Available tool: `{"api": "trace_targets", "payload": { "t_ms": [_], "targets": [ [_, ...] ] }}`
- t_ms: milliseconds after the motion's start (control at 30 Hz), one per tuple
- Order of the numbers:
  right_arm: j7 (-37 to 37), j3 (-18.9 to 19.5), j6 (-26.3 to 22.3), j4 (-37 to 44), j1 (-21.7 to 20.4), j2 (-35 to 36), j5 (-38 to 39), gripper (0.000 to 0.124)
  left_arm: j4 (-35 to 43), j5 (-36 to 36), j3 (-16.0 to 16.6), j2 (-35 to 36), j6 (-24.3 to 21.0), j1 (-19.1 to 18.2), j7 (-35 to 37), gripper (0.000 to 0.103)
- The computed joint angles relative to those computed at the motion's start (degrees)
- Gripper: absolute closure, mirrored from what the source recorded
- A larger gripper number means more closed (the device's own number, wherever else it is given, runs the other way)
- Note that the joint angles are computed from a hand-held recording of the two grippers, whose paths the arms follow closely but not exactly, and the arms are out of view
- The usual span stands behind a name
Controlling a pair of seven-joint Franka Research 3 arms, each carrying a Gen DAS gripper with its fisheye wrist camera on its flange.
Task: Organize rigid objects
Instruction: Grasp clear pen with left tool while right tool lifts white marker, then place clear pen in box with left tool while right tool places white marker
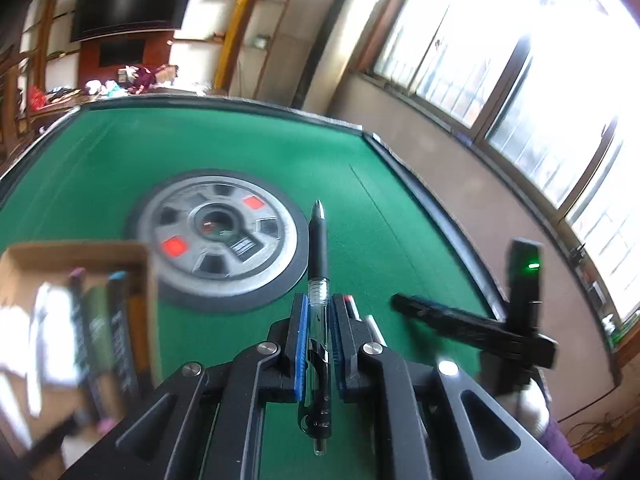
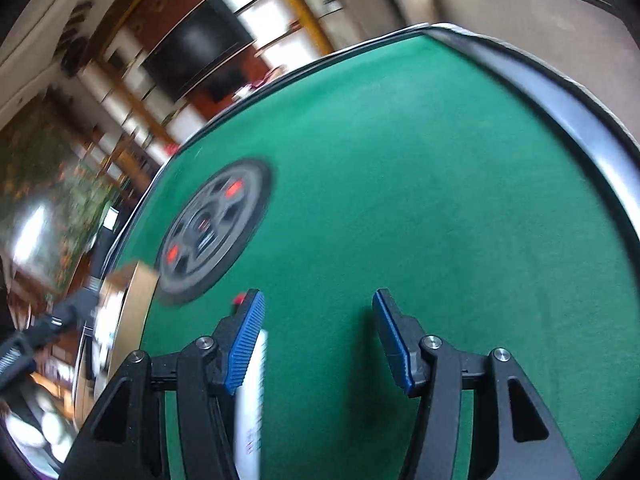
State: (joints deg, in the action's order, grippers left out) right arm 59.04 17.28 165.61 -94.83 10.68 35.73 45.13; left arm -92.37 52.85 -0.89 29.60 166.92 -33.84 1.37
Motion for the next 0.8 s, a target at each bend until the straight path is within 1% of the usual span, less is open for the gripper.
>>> {"api": "trace_targets", "payload": {
  "t_ms": [33,67,100,133,167,233,267,300,333,400,467,567,633,700,733,767,800],
  "targets": [
    [0.1,-0.5,-0.7,-0.6,0.5,-0.5,-0.9,0.069,-3.8,3.9,3.0,-2.9,2.0,-2.2,-5.7,0.093],
    [1.2,-1.8,-1.1,-1.7,1.9,-1.5,-2.7,0.069,-5.8,6.8,4.2,-4.6,2.8,-3.1,-9.5,0.093],
    [2.4,-3.6,-1.3,-3.6,4.1,-3.1,-5.5,0.069,-8.3,11.2,5.9,-6.7,3.5,-4.5,-14.9,0.093],
    [3.6,-5.0,-1.4,-4.9,5.7,-4.1,-7.8,0.069,-10.9,15.3,7.2,-9.0,3.2,-5.6,-19.7,0.093],
    [5.7,-7.2,-1.2,-6.7,8.2,-5.3,-11.2,0.069,-13.7,19.2,7.9,-11.4,2.1,-6.6,-24.1,0.093],
    [9.4,-10.2,-1.2,-8.9,11.3,-6.6,-16.7,0.069,-17.0,22.4,7.3,-14.4,-1.5,-6.9,-27.4,0.093],
    [11.1,-11.4,-0.4,-10.2,12.7,-7.3,-19.1,0.07,-18.0,23.5,6.7,-15.2,-3.0,-6.8,-28.4,0.093],
    [13.4,-13.1,0.6,-11.5,14.4,-8.1,-21.9,0.073,-19.6,25.6,6.3,-16.4,-4.7,-6.9,-30.7,0.093],
    [16.3,-15.2,0.8,-12.3,16.3,-8.5,-24.9,0.078,-21.4,28.1,5.9,-17.9,-6.1,-7.1,-33.8,0.093],
    [19.3,-16.2,0.9,-13.7,16.9,-9.4,-27.8,0.081,-25.0,31.3,4.7,-20.6,-8.2,-6.5,-38.3,0.093],
    [23.0,-18.5,1.3,-14.9,18.8,-9.8,-32.2,0.083,-28.0,32.0,3.3,-22.4,-9.9,-5.6,-40.8,0.093],
    [28.8,-22.3,1.3,-15.0,22.5,-9.6,-39.3,0.084,-32.0,29.8,1.1,-24.2,-11.9,-3.6,-41.7,0.093],
    [32.1,-24.0,1.1,-14.0,24.3,-8.8,-43.3,0.085,-34.8,28.6,-0.2,-25.6,-12.2,-2.2,-42.7,0.093],
    [33.4,-23.3,1.4,-13.5,24.1,-8.4,-45.2,0.086,-36.9,25.1,-1.6,-26.3,-12.9,-0.7,-41.6,0.093],
    [34.2,-23.1,1.6,-13.1,24.0,-8.1,-46.0,0.093,-37.7,23.0,-2.3,-26.6,-13.3,0.1,-40.4,0.093],
    [33.9,-21.6,1.8,-12.8,22.9,-7.8,-45.8,0.103,-38.5,20.9,-3.0,-26.9,-13.9,0.8,-39.4,0.093],
    [33.7,-20.5,1.9,-12.7,22.0,-7.8,-45.4,0.108,-39.3,19.0,-3.6,-27.2,-13.5,1.7,-39.0,0.093]
  ]
}}
